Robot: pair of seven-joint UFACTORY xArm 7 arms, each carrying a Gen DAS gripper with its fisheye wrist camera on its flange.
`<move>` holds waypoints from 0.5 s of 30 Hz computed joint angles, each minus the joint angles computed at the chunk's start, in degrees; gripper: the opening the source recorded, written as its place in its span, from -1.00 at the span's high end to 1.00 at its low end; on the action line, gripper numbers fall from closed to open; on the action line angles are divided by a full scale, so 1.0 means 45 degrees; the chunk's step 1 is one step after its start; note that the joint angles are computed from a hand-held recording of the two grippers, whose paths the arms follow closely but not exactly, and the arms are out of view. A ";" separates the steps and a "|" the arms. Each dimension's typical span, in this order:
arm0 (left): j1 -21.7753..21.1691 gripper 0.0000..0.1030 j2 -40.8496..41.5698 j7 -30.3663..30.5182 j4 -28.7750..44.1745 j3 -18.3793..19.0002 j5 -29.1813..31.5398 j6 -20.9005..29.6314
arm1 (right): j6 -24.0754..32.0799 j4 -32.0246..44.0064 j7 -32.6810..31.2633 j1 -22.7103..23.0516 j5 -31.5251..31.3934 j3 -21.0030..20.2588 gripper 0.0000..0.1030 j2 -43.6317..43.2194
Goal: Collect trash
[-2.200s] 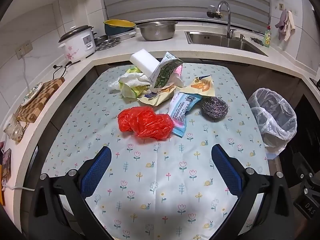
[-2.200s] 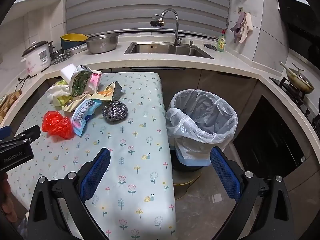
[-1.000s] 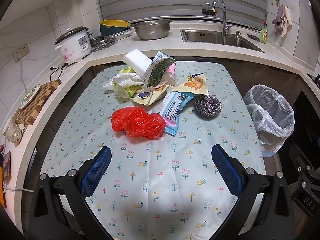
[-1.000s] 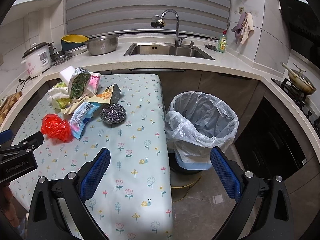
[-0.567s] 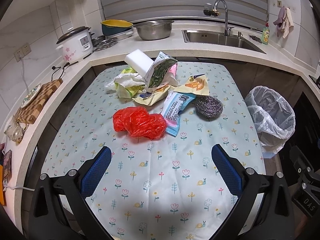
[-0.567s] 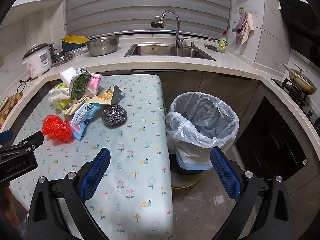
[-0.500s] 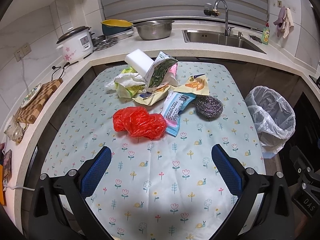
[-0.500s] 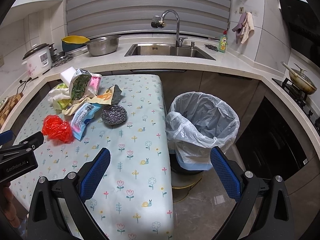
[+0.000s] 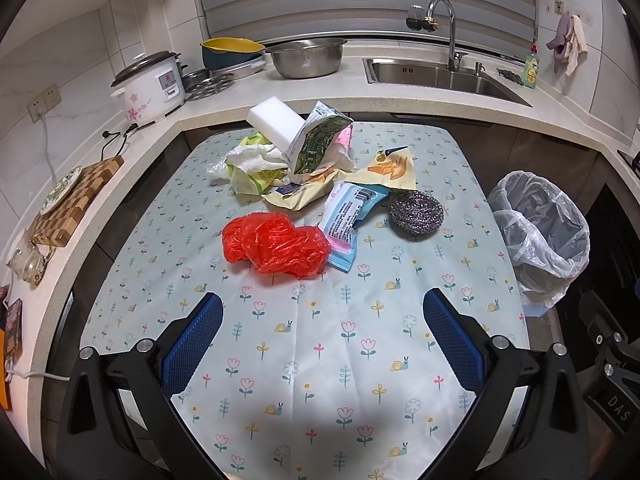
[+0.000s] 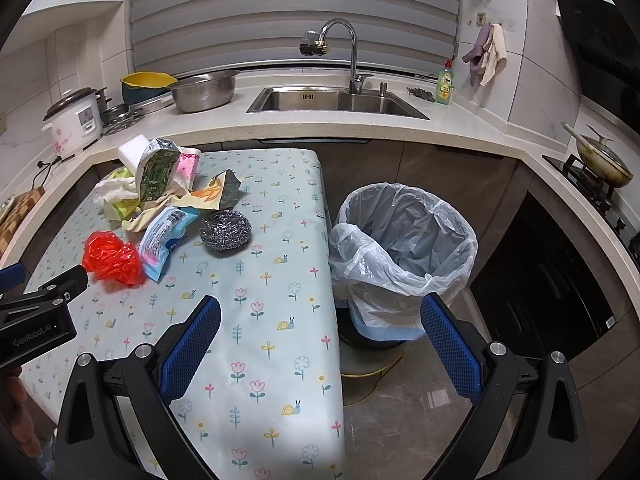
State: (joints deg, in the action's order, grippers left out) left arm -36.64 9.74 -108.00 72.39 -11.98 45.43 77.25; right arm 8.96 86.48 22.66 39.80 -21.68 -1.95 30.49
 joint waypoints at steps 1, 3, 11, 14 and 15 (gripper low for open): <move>-0.0001 -0.86 0.0020 0.0009 0.0020 0.0002 0.0005 0.0004 | -0.0008 -0.0007 0.0014 0.0020 -0.0015 -0.0029 -0.87 -0.0001; -0.0003 -0.86 0.0019 0.0001 0.0020 0.0006 0.0003 -0.0005 | -0.0021 -0.0009 0.0007 0.0018 -0.0014 -0.0030 -0.87 -0.0002; -0.0009 -0.86 0.0015 -0.0007 0.0017 0.0013 -0.0002 -0.0006 | -0.0050 -0.0025 -0.0056 -0.0022 0.0048 0.0031 -0.87 -0.0007; -0.0010 -0.86 0.0058 0.0022 0.0064 0.0016 -0.0015 0.0018 | -0.0024 -0.0035 -0.0083 -0.0043 0.0090 0.0068 -0.87 -0.0024; -0.0009 -0.86 0.0105 0.0033 0.0127 0.0022 -0.0024 0.0006 | -0.0023 -0.0046 -0.0115 -0.0076 0.0123 0.0110 -0.87 -0.0029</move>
